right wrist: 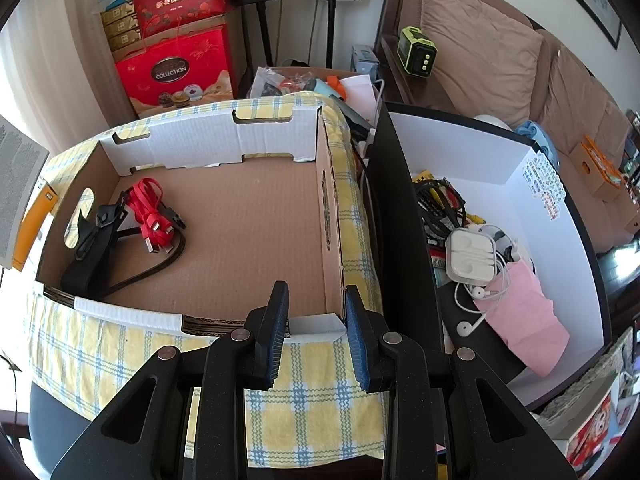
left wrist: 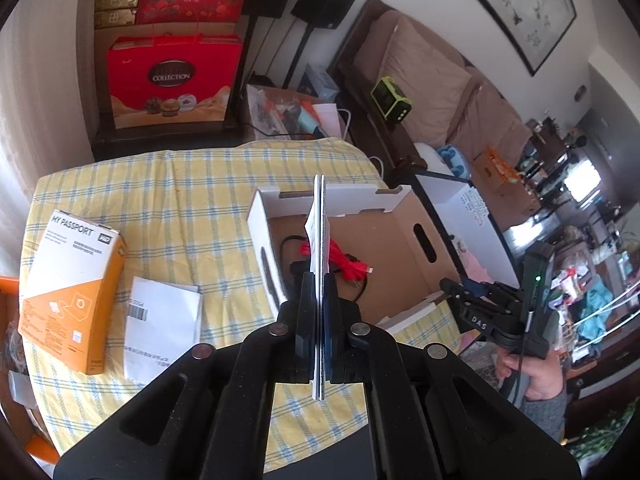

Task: Organize objects
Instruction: 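Carry the white manuals with the left tool into the cardboard tray, then open the left tool to drop the manuals in the tray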

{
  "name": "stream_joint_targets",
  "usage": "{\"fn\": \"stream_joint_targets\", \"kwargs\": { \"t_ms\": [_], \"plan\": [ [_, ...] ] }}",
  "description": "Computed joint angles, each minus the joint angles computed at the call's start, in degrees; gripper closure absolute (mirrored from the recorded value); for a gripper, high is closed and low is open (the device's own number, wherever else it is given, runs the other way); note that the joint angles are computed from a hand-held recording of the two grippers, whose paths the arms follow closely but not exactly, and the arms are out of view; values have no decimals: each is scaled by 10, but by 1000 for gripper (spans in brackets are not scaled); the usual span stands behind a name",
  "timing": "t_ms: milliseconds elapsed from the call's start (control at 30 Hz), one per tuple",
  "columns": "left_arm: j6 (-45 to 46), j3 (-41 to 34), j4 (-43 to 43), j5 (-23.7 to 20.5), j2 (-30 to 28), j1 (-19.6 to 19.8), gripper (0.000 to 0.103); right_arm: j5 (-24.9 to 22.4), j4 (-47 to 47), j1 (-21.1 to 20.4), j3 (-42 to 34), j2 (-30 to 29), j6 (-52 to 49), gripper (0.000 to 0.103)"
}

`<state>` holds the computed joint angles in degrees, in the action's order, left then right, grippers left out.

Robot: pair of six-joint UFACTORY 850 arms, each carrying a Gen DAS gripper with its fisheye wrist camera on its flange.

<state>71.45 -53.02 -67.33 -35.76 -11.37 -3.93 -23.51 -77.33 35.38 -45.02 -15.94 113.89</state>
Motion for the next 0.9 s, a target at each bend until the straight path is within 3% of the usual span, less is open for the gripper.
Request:
{"fn": "stream_joint_targets", "kwargs": {
  "t_ms": [300, 533, 833, 867, 900],
  "plan": [
    [-21, -29, -39, 15, -45, -60, 101, 4, -2, 1, 1, 2, 3, 74],
    [-34, -54, -80, -18, -101, -51, 101, 9, -15, -2, 5, 4, 14, 74],
    [-40, -47, -73, -7, -129, -49, 99, 10, -12, -2, 4, 4, 10, 74],
    [-40, -47, -63, -8, -126, -50, 98, 10, -12, -2, 4, 4, 10, 74],
    [-41, -44, -53, -7, -122, -50, 89, 9, -10, -2, 3, 4, 8, 74]
  ]
}}
